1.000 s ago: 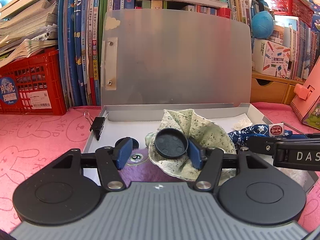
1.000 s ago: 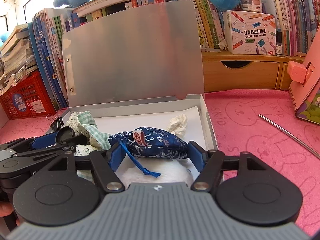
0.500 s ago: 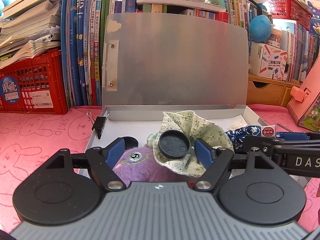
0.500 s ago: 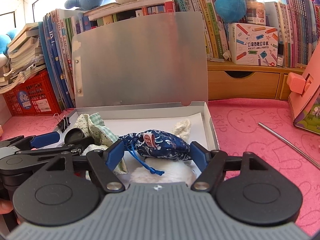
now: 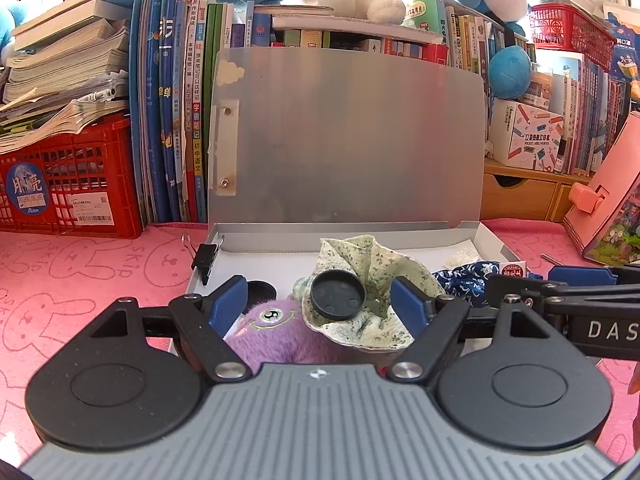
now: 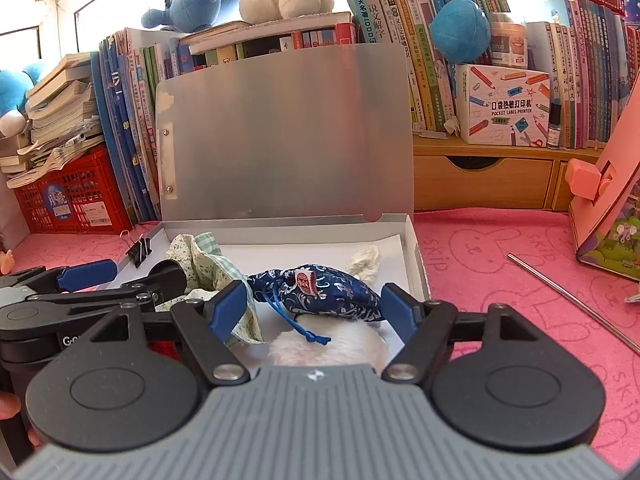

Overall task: Organize objects
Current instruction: 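Withdraw both tools from the box back toward the table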

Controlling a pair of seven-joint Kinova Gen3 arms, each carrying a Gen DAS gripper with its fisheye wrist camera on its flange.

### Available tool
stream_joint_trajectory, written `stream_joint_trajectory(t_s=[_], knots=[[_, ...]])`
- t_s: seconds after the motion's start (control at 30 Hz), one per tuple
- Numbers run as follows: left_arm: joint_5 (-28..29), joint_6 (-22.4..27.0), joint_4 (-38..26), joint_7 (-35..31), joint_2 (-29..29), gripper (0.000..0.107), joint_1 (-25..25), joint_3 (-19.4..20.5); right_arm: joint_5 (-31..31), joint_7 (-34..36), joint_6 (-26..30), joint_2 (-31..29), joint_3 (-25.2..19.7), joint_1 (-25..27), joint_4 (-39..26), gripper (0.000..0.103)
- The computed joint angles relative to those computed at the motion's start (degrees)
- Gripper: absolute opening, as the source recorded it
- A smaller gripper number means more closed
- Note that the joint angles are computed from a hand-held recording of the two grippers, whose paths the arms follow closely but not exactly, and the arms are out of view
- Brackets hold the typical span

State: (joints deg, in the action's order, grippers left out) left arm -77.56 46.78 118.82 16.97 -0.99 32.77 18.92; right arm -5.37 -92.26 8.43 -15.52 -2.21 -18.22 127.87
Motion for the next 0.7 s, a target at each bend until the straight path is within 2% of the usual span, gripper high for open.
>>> stream_joint_trajectory(t_s=[0.7], knots=[[2.87, 5.96, 0.05, -2.16, -4.38, 0.083, 2.77, 5.43, 0.84, 1.04, 3.67, -8.14, -0.11, -0.08, 1.59, 0.084]])
